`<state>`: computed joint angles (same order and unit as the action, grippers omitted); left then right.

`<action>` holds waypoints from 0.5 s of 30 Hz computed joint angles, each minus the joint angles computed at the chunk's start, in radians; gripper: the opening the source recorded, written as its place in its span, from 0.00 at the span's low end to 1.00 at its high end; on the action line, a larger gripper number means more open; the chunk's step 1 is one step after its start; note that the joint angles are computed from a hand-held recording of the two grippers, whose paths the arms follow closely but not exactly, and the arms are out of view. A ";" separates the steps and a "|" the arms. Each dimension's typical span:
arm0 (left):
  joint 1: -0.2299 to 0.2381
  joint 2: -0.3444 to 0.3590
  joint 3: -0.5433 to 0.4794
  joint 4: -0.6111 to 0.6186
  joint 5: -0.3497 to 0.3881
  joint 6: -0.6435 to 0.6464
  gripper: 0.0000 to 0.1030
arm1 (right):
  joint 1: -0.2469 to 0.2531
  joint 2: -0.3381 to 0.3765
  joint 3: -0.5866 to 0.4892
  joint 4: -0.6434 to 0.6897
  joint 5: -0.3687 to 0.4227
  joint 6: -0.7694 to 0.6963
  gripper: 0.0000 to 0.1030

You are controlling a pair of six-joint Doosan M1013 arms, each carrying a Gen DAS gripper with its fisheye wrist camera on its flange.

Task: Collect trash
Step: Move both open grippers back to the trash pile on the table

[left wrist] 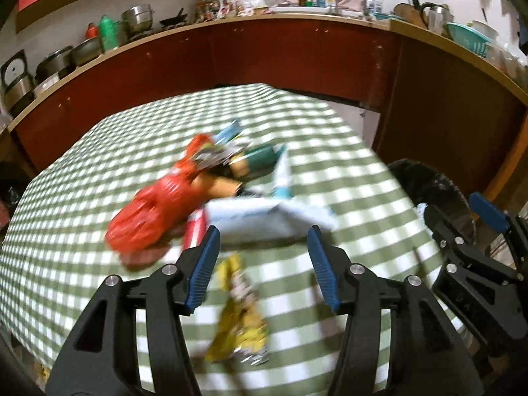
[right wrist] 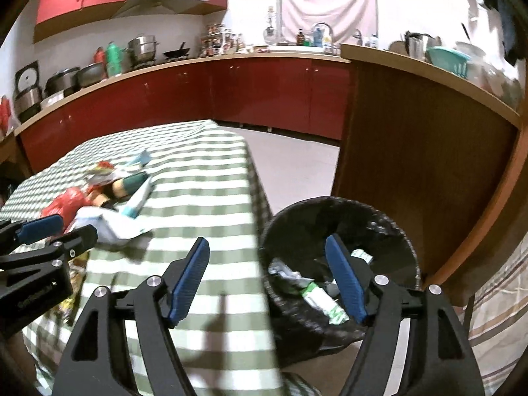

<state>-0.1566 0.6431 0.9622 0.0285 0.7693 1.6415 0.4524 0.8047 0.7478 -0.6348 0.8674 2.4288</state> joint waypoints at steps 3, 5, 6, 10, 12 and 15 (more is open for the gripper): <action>0.014 -0.014 0.030 0.008 -0.001 -0.009 0.53 | 0.012 0.008 -0.012 0.014 0.008 -0.021 0.69; 0.023 -0.020 0.047 0.006 -0.003 -0.007 0.57 | 0.018 0.011 -0.018 0.020 0.013 -0.032 0.69; 0.024 -0.024 0.057 0.006 -0.006 -0.006 0.59 | 0.022 0.008 -0.013 0.019 0.014 -0.032 0.69; 0.036 -0.030 0.078 -0.034 0.015 0.022 0.59 | 0.033 0.009 -0.014 0.012 0.018 -0.042 0.69; 0.038 -0.030 0.080 -0.052 0.023 0.035 0.59 | 0.037 0.009 -0.013 0.010 0.017 -0.047 0.69; 0.038 -0.027 0.085 -0.048 0.020 0.041 0.58 | 0.042 0.008 -0.012 0.007 0.015 -0.054 0.69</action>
<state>-0.1190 0.6164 1.0472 -0.0196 0.7890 1.6821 0.4945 0.8131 0.7354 -0.6275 0.8823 2.3747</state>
